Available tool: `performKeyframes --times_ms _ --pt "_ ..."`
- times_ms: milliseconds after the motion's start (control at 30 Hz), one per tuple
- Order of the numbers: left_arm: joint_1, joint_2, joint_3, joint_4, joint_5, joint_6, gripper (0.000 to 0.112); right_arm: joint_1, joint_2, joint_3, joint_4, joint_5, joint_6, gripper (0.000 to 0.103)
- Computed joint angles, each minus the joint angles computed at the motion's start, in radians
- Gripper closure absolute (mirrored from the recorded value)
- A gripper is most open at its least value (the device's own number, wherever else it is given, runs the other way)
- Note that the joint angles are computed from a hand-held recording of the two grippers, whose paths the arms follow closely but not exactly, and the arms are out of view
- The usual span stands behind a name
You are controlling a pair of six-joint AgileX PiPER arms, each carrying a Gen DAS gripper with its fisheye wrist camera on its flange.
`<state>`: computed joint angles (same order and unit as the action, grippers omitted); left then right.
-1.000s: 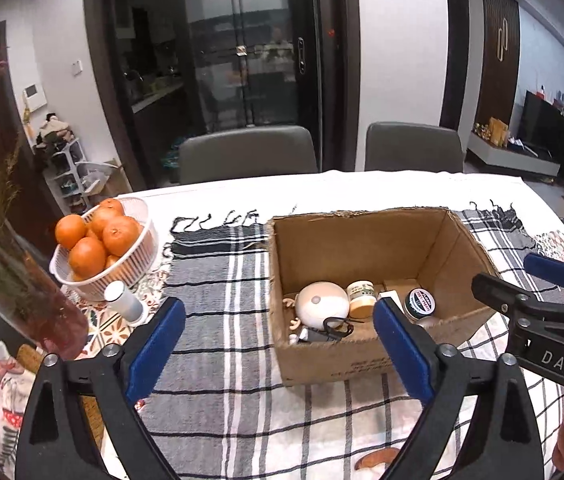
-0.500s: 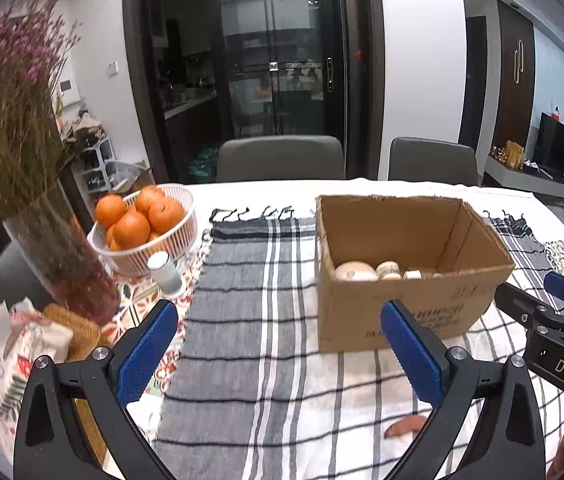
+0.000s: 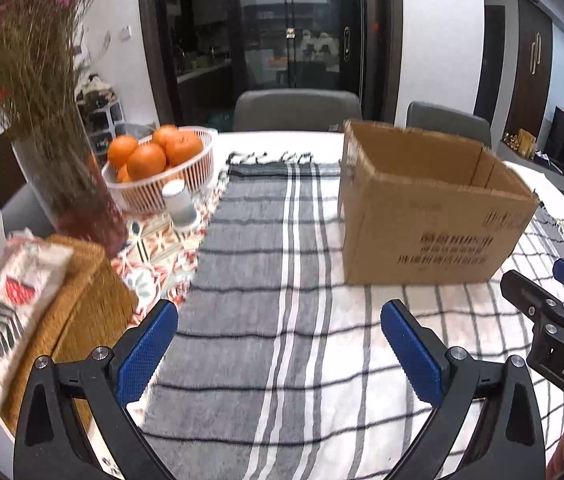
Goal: Organize rigid objects
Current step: 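Withdraw both open tools from the box toward the wooden comb, then grasp the wooden comb with the right tool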
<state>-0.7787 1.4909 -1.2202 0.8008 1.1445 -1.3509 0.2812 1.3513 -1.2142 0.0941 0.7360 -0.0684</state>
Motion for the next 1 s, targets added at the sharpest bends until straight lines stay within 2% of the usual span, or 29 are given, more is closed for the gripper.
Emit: performKeyframes --times_ms 200,467,633,1000 --pt "-0.019 -0.013 0.082 -0.033 -0.028 -0.048 0.009 0.021 -0.017 0.085 -0.015 -0.039 0.005 0.021" --pt "-0.06 -0.005 0.145 -0.026 -0.034 -0.091 0.009 0.018 -0.028 0.2 0.055 -0.093 -0.066 0.021" --pt "-0.057 0.019 0.162 -0.033 -0.047 -0.081 0.009 0.011 -0.01 0.255 0.085 -0.13 -0.095 0.021" --pt "-0.007 0.071 0.188 -0.057 -0.112 -0.037 0.009 0.046 0.055 0.294 0.025 -0.181 -0.06 0.021"
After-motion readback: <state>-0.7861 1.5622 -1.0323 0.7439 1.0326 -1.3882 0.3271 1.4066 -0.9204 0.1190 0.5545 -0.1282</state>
